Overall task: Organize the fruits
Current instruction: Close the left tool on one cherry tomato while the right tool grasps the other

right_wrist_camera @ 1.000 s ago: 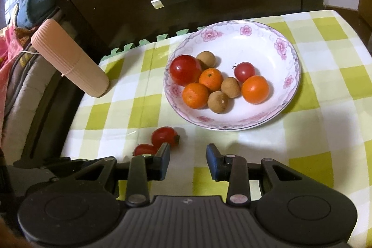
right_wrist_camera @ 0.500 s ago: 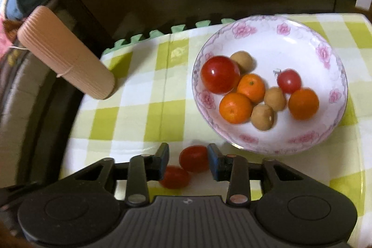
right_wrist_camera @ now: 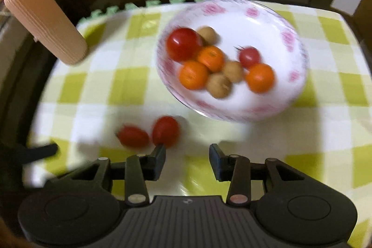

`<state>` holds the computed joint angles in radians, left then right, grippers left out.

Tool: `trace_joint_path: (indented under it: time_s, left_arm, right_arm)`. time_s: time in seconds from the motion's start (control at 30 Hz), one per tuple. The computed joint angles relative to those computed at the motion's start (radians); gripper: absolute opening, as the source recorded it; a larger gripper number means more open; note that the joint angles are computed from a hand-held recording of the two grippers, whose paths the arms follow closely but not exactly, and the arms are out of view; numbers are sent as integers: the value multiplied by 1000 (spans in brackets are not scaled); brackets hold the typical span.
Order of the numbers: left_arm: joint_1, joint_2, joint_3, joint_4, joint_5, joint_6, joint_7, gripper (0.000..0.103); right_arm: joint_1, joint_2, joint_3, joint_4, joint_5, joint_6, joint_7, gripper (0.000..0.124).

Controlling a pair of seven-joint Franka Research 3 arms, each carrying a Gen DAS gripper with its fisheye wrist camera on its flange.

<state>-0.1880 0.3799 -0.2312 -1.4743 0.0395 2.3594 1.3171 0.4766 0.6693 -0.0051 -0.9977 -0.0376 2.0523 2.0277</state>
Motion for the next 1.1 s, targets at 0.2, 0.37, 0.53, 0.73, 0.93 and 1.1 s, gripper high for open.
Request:
trace_joint_path:
  time_s: [0.2, 0.37, 0.53, 0.73, 0.93, 1.1]
  left_arm:
    - [14, -2, 2, 0, -29, 24, -32, 72]
    - [25, -5, 11, -1, -31, 41, -79, 73]
    - [28, 8, 4, 15, -33, 34, -72, 73]
    - [21, 24, 6, 24, -15, 18, -66, 74]
    - [13, 57, -21, 54, -19, 27, 35, 73]
    - [-21, 115, -22, 115, 21, -14, 129, 70]
  right_arm:
    - [-9, -107, 3, -155, 1, 122, 40, 38]
    - [7, -32, 16, -46, -1, 101, 18, 38]
    - [21, 52, 13, 66, -3, 26, -36, 38]
    - [19, 74, 9, 77, 1, 47, -115, 30]
    - [3, -44, 19, -120, 30, 141, -151, 27]
    - [-21, -191, 29, -330, 45, 184, -163, 27]
